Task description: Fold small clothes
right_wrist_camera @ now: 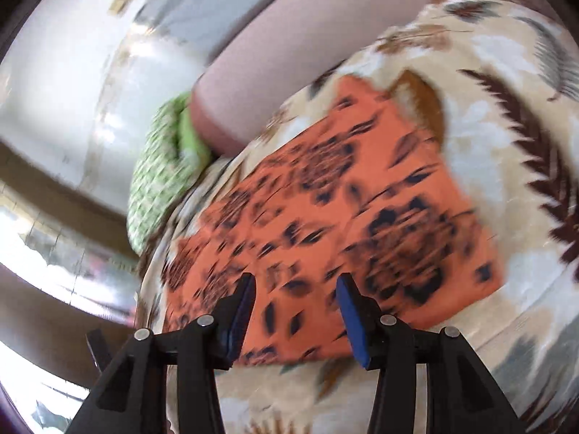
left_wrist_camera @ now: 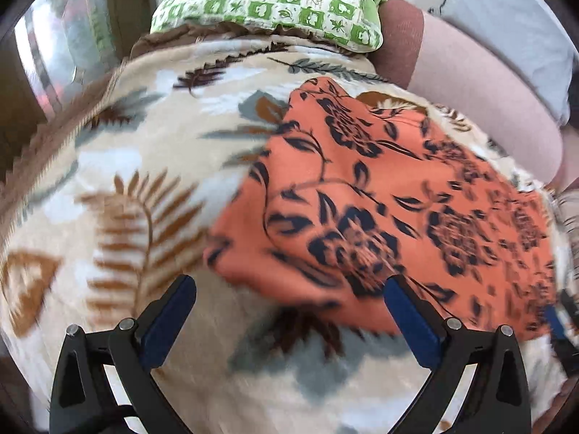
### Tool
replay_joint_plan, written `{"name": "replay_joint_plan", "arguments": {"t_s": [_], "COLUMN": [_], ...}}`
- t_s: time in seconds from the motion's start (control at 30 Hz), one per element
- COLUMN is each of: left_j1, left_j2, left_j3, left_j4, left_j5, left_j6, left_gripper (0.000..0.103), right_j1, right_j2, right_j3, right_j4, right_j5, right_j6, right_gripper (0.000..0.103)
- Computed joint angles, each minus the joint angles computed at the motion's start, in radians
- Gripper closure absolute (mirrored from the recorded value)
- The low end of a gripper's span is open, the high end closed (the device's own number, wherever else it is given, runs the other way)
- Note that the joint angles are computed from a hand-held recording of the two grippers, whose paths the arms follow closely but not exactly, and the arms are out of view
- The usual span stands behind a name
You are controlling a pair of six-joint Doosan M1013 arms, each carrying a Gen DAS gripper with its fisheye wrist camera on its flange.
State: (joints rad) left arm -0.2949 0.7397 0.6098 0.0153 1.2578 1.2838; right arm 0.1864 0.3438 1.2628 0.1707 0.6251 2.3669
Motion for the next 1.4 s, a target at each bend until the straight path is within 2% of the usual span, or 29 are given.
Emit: {"name": "replay_joint_plan", "arguments": {"t_s": [0.1,0.17,0.3,0.43,0.5,0.53,0.7,0.73,0.77,0.83,0.93,1.0,1.03,1.07,1.13,1.2,1.27,1.4], "left_j1": [0.005,0.021,0.022,0.021,0.024,0.030,0.046,0.043,0.037,0.027,0.031,0.034,0.037,0.041,0.041,0.031,0.017,0.018], "left_j2": [-0.074,-0.103,-0.091,-0.050,-0.029,-0.013,0.019,0.017,0.014,0.010,-0.004,-0.006,-0.004,-0.004,-0.005,-0.005,-0.005,-0.012], "left_j3": [0.145,0.211,0.203,0.150,0.121,0.096,0.061,0.062,0.065,0.073,0.102,0.107,0.107,0.112,0.118,0.109,0.103,0.114], "left_j4": [-0.061,-0.180,-0.259,-0.305,-0.326,-0.349,-0.416,-0.400,-0.362,-0.296,-0.309,-0.310,-0.330,-0.360,-0.383,-0.335,-0.254,-0.256], "left_j5": [-0.076,-0.116,-0.147,-0.134,-0.155,-0.155,-0.184,-0.190,-0.194,-0.198,-0.229,-0.225,-0.224,-0.233,-0.251,-0.246,-0.238,-0.266], "left_j6": [-0.029,-0.040,-0.015,-0.005,-0.019,-0.026,-0.089,-0.096,-0.106,-0.118,-0.104,-0.096,-0.105,-0.104,-0.085,-0.075,-0.076,-0.065], "left_gripper": [0.000,0.001,0.001,0.009,0.020,0.030,0.033,0.044,0.059,0.074,0.075,0.075,0.070,0.059,0.051,0.051,0.068,0.078], "right_j1": [0.031,0.047,0.066,0.058,0.054,0.051,0.039,0.039,0.039,0.045,0.053,0.055,0.055,0.056,0.072,0.074,0.068,0.042], "right_j2": [0.016,0.023,0.036,0.048,0.054,0.057,0.068,0.072,0.076,0.087,0.107,0.127,0.155,0.173,0.183,0.187,0.179,0.149], "right_j3": [-0.028,-0.035,-0.049,-0.055,-0.063,-0.065,-0.079,-0.084,-0.091,-0.110,-0.135,-0.159,-0.195,-0.219,-0.235,-0.248,-0.233,-0.180], "right_j4": [-0.010,-0.013,-0.044,0.004,-0.002,0.001,0.009,0.014,0.014,-0.008,-0.011,0.007,0.030,0.036,-0.035,-0.041,-0.007,0.160], "right_j5": [0.019,0.012,0.033,0.054,0.063,0.063,0.063,0.062,0.062,0.065,0.061,0.093,0.162,0.212,0.233,0.253,0.238,0.182], "right_j6": [-0.038,-0.057,-0.052,-0.071,-0.070,-0.071,-0.073,-0.081,-0.090,-0.094,-0.103,-0.121,-0.145,-0.156,-0.142,-0.144,-0.149,-0.213], "right_gripper": [0.054,0.063,0.064,0.064,0.064,0.064,0.064,0.064,0.064,0.064,0.064,0.064,0.064,0.065,0.065,0.065,0.065,0.063]}}
